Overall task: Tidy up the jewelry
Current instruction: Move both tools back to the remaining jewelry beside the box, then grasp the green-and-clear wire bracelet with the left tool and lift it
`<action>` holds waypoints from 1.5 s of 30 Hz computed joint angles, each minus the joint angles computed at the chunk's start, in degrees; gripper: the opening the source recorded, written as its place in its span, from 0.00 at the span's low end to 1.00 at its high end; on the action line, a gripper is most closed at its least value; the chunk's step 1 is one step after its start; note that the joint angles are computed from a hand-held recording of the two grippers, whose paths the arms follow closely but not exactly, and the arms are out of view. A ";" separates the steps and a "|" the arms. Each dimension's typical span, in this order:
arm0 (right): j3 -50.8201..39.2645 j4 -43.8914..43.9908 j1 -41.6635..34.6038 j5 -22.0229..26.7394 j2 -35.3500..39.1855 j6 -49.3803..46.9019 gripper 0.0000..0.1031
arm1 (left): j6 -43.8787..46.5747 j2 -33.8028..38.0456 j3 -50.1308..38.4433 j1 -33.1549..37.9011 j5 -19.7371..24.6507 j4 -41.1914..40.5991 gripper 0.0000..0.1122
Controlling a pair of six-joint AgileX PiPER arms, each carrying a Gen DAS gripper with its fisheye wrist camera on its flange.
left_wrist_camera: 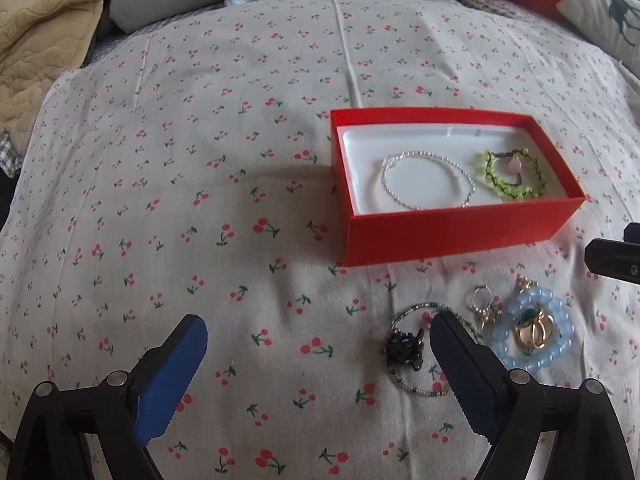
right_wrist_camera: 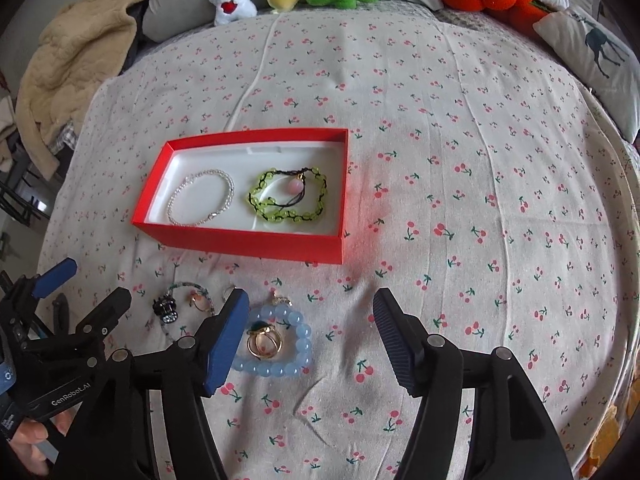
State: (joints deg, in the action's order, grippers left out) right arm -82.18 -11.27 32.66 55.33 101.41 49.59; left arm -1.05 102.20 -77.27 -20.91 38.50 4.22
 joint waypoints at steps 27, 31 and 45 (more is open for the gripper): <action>0.10 6.73 -1.21 4.44 4.29 -2.33 0.66 | 11.41 7.93 -6.71 7.78 15.68 -24.74 0.64; -0.05 6.99 -1.33 4.68 4.52 -2.46 0.66 | 12.12 9.39 -8.26 6.95 17.28 -26.00 0.47; -1.00 6.82 -1.49 4.98 6.18 -1.89 0.66 | 1.55 8.80 -5.14 -1.89 7.82 -8.90 0.13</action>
State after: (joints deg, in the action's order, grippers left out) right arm -83.18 -4.46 31.17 60.30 107.59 47.70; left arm 0.50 111.00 -82.41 -22.80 46.32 -4.68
